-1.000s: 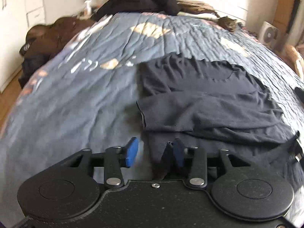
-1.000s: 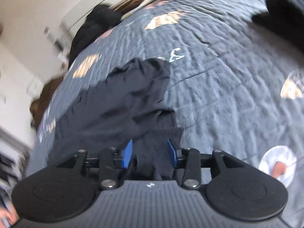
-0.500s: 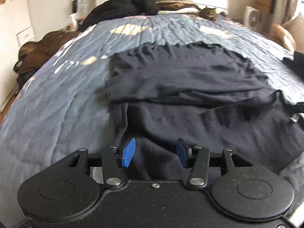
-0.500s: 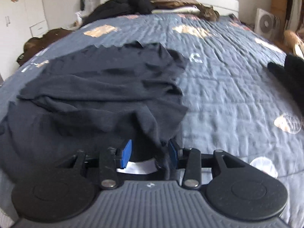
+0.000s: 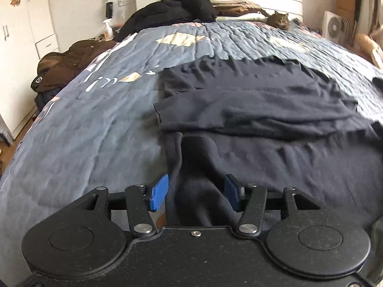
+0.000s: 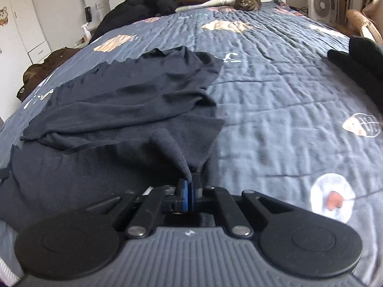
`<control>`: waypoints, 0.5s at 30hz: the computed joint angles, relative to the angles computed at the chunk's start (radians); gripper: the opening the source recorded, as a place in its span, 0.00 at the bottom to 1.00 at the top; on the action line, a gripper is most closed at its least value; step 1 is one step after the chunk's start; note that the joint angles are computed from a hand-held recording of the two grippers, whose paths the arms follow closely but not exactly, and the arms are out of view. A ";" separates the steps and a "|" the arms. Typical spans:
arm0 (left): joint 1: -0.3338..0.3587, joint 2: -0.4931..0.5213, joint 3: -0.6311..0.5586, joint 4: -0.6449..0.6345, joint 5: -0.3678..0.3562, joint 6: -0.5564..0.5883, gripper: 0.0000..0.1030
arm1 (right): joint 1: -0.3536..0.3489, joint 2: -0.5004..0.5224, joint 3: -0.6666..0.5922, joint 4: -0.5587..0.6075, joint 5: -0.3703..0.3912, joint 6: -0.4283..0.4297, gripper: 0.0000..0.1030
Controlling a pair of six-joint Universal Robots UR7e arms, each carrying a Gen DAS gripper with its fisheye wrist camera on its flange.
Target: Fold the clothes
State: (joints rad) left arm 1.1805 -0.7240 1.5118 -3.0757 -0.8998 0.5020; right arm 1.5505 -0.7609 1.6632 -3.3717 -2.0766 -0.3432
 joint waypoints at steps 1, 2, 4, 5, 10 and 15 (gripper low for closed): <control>0.000 0.006 -0.011 -0.004 0.000 0.004 0.50 | -0.003 -0.008 0.006 0.004 0.006 0.009 0.04; -0.001 0.009 -0.020 -0.002 -0.003 0.003 0.51 | -0.006 -0.017 0.012 0.008 0.011 0.019 0.05; -0.001 0.014 -0.040 0.016 -0.017 -0.009 0.56 | -0.009 -0.031 0.018 0.006 0.027 0.041 0.07; -0.001 0.015 -0.049 0.030 -0.028 -0.017 0.60 | -0.010 -0.037 0.018 0.000 0.036 0.055 0.08; -0.007 0.044 -0.118 0.056 -0.091 0.000 0.61 | -0.017 -0.047 -0.042 -0.019 0.105 0.090 0.20; -0.012 0.124 -0.267 0.148 -0.227 0.026 0.61 | -0.023 0.038 -0.244 0.055 0.102 0.090 0.34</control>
State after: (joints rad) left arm 1.1681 -0.6002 1.2444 -2.9280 -1.1272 0.5283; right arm 1.5280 -0.7232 1.4194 -3.3164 -1.9751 -0.2532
